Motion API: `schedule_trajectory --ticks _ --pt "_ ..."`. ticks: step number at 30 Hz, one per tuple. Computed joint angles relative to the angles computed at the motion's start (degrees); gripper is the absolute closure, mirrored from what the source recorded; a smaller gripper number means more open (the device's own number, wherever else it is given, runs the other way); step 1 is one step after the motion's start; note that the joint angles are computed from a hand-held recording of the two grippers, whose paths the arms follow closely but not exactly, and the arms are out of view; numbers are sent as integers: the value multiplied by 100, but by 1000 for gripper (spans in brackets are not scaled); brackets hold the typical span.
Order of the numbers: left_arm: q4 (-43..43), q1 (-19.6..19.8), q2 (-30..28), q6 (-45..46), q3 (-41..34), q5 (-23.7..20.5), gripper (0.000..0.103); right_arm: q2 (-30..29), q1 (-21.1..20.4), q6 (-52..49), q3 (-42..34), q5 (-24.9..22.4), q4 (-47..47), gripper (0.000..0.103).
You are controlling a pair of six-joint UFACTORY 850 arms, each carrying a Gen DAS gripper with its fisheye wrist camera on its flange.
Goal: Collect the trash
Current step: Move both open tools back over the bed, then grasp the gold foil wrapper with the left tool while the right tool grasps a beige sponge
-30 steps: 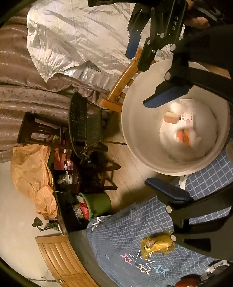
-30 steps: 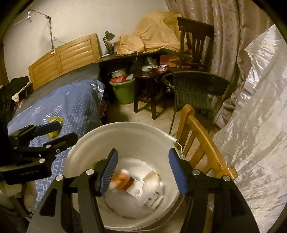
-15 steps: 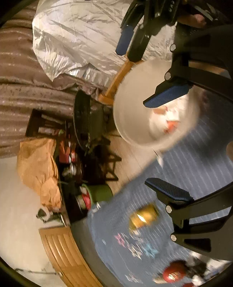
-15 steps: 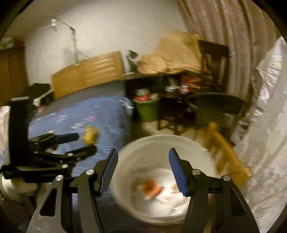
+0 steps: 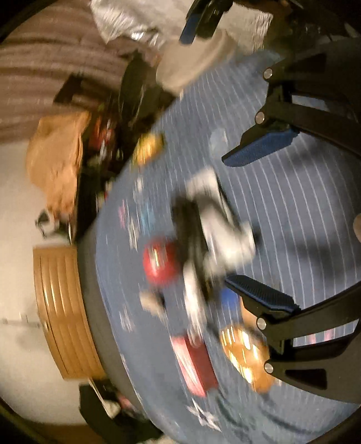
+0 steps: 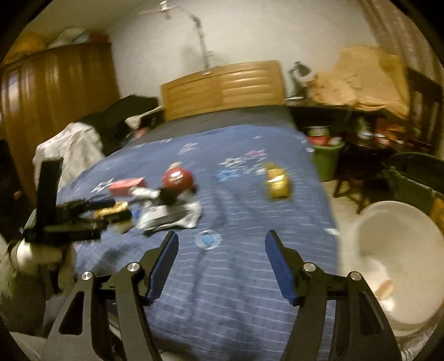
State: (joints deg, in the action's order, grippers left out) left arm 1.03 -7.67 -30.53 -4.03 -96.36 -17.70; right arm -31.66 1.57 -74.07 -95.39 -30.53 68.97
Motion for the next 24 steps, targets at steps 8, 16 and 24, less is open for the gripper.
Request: schedule_trajectory --ticks 8,16,24 --pt "-1363 1116 -470 2501 -623 -1000 26 -310 580 432 -260 -523 -916 35" --pt "-1863 1245 -1649 3564 -2212 -2397 26 -489 921 782 -497 -632 -1573 35" --pt "-1983 1296 -1668 3351 -2054 -2209 53 -1117 1228 960 -1471 -1104 -2089 36"
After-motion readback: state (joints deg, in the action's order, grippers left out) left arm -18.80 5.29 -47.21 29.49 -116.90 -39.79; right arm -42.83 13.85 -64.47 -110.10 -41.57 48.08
